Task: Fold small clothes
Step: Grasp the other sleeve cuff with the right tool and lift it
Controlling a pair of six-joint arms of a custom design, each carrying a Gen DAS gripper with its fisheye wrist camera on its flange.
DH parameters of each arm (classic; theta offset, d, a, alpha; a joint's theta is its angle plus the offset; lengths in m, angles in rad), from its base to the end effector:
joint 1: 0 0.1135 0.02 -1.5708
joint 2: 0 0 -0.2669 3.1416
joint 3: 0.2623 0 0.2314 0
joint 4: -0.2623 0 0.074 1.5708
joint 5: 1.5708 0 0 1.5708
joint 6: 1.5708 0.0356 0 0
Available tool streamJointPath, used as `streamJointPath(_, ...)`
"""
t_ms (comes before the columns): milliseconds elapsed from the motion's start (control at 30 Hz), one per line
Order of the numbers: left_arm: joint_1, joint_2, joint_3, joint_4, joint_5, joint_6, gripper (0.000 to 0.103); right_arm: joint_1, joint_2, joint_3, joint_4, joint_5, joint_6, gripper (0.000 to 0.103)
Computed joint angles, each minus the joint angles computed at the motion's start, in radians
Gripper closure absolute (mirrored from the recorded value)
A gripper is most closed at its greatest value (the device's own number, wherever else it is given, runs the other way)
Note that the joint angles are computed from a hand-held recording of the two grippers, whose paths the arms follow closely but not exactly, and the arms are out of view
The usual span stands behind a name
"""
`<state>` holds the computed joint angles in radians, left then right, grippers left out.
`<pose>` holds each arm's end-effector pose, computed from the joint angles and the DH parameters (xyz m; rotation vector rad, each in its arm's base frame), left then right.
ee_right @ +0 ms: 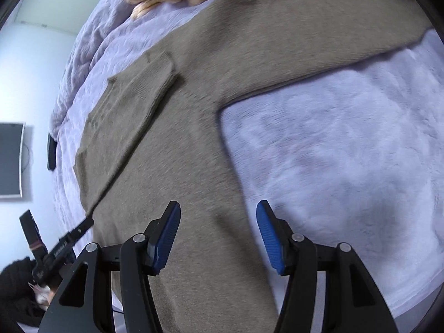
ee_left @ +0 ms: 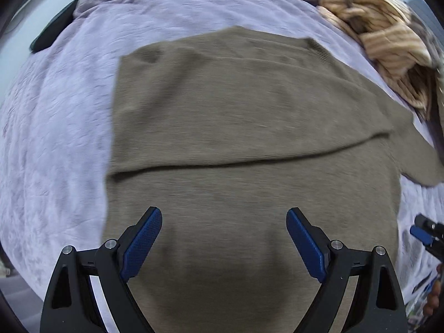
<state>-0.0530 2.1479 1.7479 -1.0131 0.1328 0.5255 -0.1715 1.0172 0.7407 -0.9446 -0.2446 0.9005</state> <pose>0.4112 -0.0265 0.1975 0.8576 2.8272 -0.1364 0.1475 -0.0168 0.2353 1.4065 2.4893 0.5083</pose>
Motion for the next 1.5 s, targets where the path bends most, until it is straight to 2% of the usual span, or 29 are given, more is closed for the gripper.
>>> streamJointPath(67, -0.042, -0.015, -0.027, 0.007, 0.003, -0.021, 0.011, -0.115, -0.036, -0.013, -0.024, -0.02, -0.068, 0.042)
streamJointPath(200, -0.127, -0.058, -0.109, 0.04, 0.008, -0.075, 0.011, -0.473, -0.064, -0.037, -0.036, -0.1, -0.282, 0.042)
streamJointPath(333, -0.213, -0.081, -0.167, 0.088, 0.001, -0.105, 0.011, -0.845, 0.019, -0.051, 0.041, -0.198, -0.448, 0.042)
streamJointPath(500, -0.306, -0.076, -0.192, 0.121, -0.002, -0.148, 0.011, -1.056, 0.172, -0.051, 0.199, -0.252, -0.481, 0.042)
streamJointPath(633, -0.357, -0.062, -0.181, 0.135, 0.001, -0.19, 0.011, -1.125, 0.259, -0.051, 0.303, -0.313, -0.437, 0.042)
streamJointPath(700, -0.382, -0.056, -0.176, 0.146, 0.002, -0.208, 0.011, -1.134, 0.289, -0.041, 0.33, -0.337, -0.409, 0.044)
streamJointPath(733, -0.393, -0.049, -0.169, 0.149, 0.003, -0.214, 0.011, -1.138, 0.302, -0.032, 0.339, -0.35, -0.397, 0.05)
streamJointPath(800, -0.419, -0.035, -0.155, 0.16, 0.005, -0.23, 0.011, -1.145, 0.328, -0.007, 0.342, -0.381, -0.402, 0.085)
streamJointPath(867, -0.439, -0.021, -0.138, 0.178, 0.008, -0.25, 0.011, -1.134, 0.329, 0.017, 0.331, -0.409, -0.421, 0.093)
streamJointPath(1033, -0.502, 0.041, -0.073, 0.206, 0.051, -0.312, 0.011, -1.066, 0.265, 0.068, 0.291, -0.468, -0.434, 0.095)
streamJointPath(1200, -0.569, 0.103, -0.075, 0.217, 0.013, -0.286, 0.011, -0.91, 0.209, 0.137, 0.301, -0.483, -0.366, 0.095)
streamJointPath(1300, -0.577, 0.105, -0.096, 0.248, -0.003, -0.271, 0.011, -0.784, 0.196, 0.189, 0.313, -0.449, -0.327, 0.095)
streamJointPath(1400, -0.543, 0.096, -0.07, 0.213, 0.041, -0.252, 0.011, -0.637, 0.194, 0.247, 0.316, -0.392, -0.306, 0.095)
streamJointPath(1500, -0.453, 0.044, -0.07, 0.206, 0.097, -0.226, 0.011, -0.416, 0.246, 0.343, 0.318, -0.275, -0.305, 0.095)
